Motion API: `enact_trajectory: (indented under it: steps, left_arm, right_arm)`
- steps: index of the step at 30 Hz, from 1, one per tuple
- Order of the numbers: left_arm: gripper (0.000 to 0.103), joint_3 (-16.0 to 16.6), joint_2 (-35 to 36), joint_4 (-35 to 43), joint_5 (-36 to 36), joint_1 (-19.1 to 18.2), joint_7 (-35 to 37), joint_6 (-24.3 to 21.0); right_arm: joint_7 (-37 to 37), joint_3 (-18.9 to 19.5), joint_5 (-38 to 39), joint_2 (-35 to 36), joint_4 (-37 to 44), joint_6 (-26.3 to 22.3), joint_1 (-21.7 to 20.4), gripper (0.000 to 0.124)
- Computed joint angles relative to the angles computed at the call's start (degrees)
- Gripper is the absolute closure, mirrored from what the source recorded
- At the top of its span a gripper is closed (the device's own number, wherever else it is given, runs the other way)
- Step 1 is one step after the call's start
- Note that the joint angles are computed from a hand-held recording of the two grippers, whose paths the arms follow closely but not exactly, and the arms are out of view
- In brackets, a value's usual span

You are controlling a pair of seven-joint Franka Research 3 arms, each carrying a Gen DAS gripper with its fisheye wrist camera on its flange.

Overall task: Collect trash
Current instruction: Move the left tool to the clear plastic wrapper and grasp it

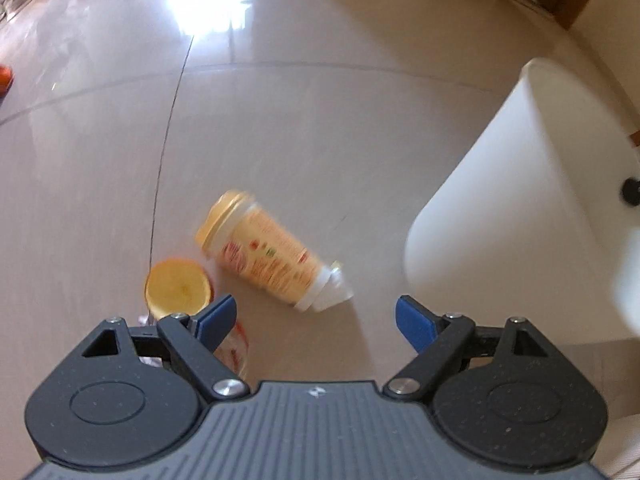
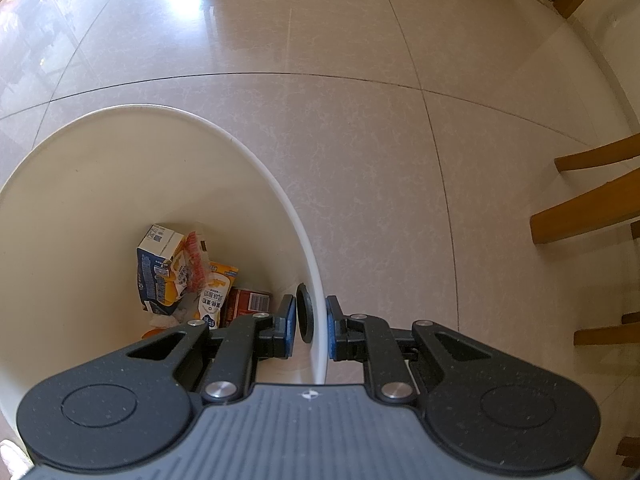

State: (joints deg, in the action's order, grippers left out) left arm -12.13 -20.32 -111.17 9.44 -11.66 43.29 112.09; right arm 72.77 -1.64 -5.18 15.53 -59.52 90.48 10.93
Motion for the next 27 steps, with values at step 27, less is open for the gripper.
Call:
enact_trajectory:
  steps: [27]
  left_arm:
    - [0.021,0.01,-5.41,-23.21,1.32,0.53,-8.97,6.42]
  right_arm:
    - [-0.49,-0.32,0.25,3.01,5.12,-3.34,0.06,0.106]
